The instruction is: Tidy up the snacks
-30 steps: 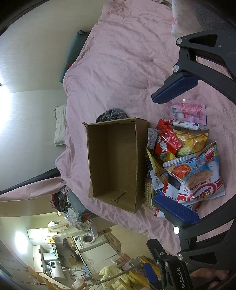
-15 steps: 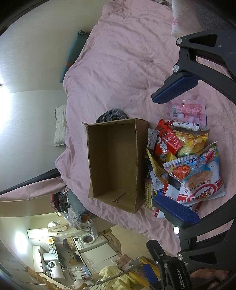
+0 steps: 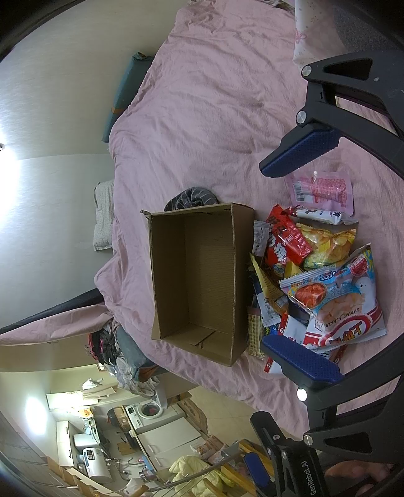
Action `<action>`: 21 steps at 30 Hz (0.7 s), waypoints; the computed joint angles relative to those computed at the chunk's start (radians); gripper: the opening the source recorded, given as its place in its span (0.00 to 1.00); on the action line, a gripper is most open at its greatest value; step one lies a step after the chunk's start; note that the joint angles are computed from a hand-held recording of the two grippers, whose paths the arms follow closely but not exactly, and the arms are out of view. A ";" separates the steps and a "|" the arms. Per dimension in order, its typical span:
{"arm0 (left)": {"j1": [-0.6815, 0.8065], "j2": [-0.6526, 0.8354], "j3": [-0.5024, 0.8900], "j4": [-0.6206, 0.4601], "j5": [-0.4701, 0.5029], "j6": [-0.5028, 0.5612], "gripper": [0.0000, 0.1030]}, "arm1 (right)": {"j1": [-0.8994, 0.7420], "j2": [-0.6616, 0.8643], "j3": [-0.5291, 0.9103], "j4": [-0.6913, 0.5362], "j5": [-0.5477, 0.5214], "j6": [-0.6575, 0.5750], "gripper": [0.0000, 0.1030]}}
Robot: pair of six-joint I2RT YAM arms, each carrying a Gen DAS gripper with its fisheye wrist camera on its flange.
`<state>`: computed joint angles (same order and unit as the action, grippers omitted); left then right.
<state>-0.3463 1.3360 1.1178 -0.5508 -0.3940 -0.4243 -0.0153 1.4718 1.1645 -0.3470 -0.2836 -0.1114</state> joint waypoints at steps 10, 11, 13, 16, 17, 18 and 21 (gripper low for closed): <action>0.001 -0.002 -0.007 0.005 0.000 -0.001 1.00 | -0.001 0.000 -0.002 0.002 0.000 -0.001 1.00; 0.002 -0.002 -0.007 0.004 0.002 -0.001 1.00 | -0.001 0.000 -0.003 0.004 -0.001 -0.002 1.00; 0.002 -0.002 -0.007 0.005 0.002 -0.001 1.00 | 0.000 -0.001 -0.002 0.002 0.000 -0.001 1.00; 0.003 -0.002 -0.009 0.008 0.003 0.001 1.00 | 0.000 -0.001 -0.002 0.001 0.000 -0.001 1.00; 0.003 -0.002 -0.009 0.008 0.002 0.001 1.00 | -0.002 0.000 -0.003 0.003 -0.001 -0.002 1.00; 0.003 -0.002 -0.008 0.006 0.002 0.000 1.00 | 0.000 -0.001 -0.003 0.002 0.000 -0.001 1.00; 0.003 -0.002 -0.008 0.007 0.002 -0.001 1.00 | 0.000 -0.002 -0.004 0.003 0.000 -0.001 1.00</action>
<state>-0.3437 1.3341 1.1099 -0.5440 -0.3919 -0.4249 -0.0158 1.4699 1.1602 -0.3442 -0.2841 -0.1128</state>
